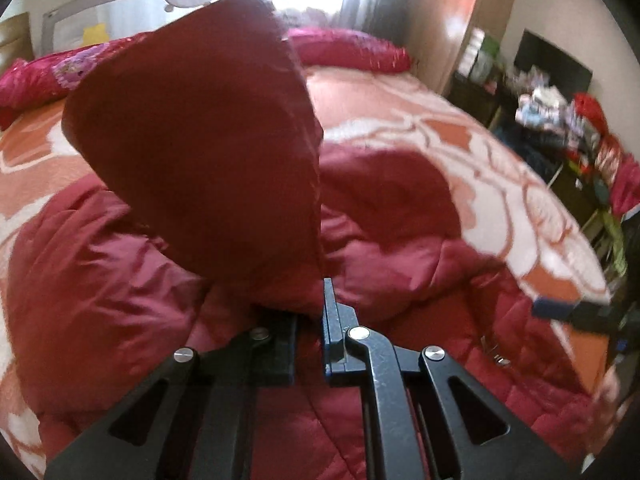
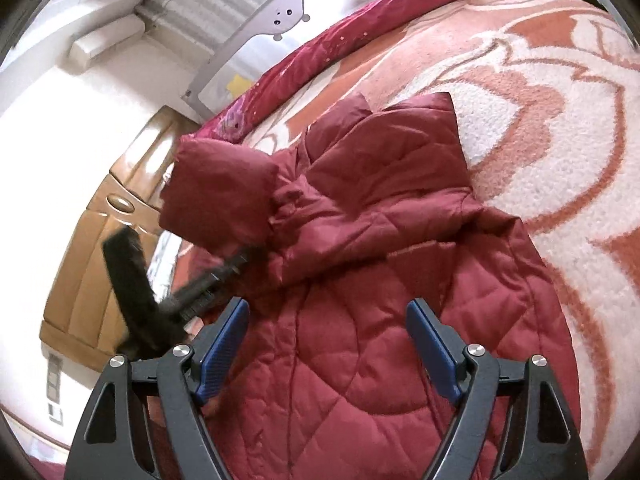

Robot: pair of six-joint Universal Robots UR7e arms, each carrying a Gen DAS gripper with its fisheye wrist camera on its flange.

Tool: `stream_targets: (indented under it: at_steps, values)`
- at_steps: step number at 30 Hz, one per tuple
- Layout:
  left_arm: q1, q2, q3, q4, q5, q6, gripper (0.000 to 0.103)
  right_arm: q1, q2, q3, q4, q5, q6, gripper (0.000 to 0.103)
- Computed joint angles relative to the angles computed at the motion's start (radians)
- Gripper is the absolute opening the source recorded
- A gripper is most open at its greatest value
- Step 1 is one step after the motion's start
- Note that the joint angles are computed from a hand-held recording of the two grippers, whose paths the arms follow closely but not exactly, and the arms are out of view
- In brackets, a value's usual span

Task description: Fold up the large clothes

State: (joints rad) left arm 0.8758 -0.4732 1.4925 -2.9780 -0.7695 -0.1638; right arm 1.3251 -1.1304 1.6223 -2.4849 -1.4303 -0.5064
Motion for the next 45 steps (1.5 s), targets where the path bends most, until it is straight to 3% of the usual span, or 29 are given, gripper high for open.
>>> stream_targets:
  at_steps: [6,10,12,18,20,21,22,23,25,29,36,39,45]
  values:
    - [-0.003,0.012,-0.018,0.053,0.008,0.006,0.014,0.004,0.056,-0.089,0.057,0.040,0.044,0.083]
    - [0.002,0.017,-0.042,0.100,-0.020,-0.015,0.017,-0.001,0.125,-0.198,0.152,0.131,0.104,0.094]
    - [0.004,0.019,-0.053,0.113,-0.030,-0.025,0.017,-0.003,0.167,-0.255,0.196,0.172,0.126,0.094]
    - [0.003,0.044,-0.092,0.129,-0.035,-0.028,0.017,0.008,0.264,-0.372,0.245,0.175,0.198,0.094]
    - [0.003,0.044,-0.095,0.133,-0.038,-0.033,0.017,0.018,0.284,-0.390,0.233,0.145,0.198,0.093]
    - [0.004,0.041,-0.094,0.137,-0.042,-0.039,0.020,0.023,0.293,-0.399,0.229,0.130,0.198,0.091]
    - [0.007,0.035,-0.091,0.144,-0.054,-0.045,0.020,0.029,0.305,-0.412,0.232,0.115,0.192,0.075]
    - [0.010,0.029,-0.075,0.135,-0.065,-0.050,0.022,0.031,0.311,-0.417,0.237,0.106,0.187,0.045]
    - [0.009,0.006,-0.046,0.131,-0.093,-0.068,0.024,0.044,0.330,-0.440,0.246,0.050,0.192,0.020]
    - [-0.007,-0.056,0.038,0.091,-0.104,-0.099,0.024,0.053,0.332,-0.439,0.212,0.015,0.168,0.012]
    - [0.000,-0.159,0.125,0.000,-0.005,-0.180,0.025,0.083,0.287,-0.413,0.129,-0.016,0.064,0.009]
    - [0.026,-0.169,0.105,0.035,0.039,-0.212,0.025,0.085,0.280,-0.427,0.126,-0.032,0.039,0.008]
    - [0.080,-0.153,0.059,0.146,0.020,-0.254,0.025,0.071,0.302,-0.450,0.126,-0.105,0.027,0.008]
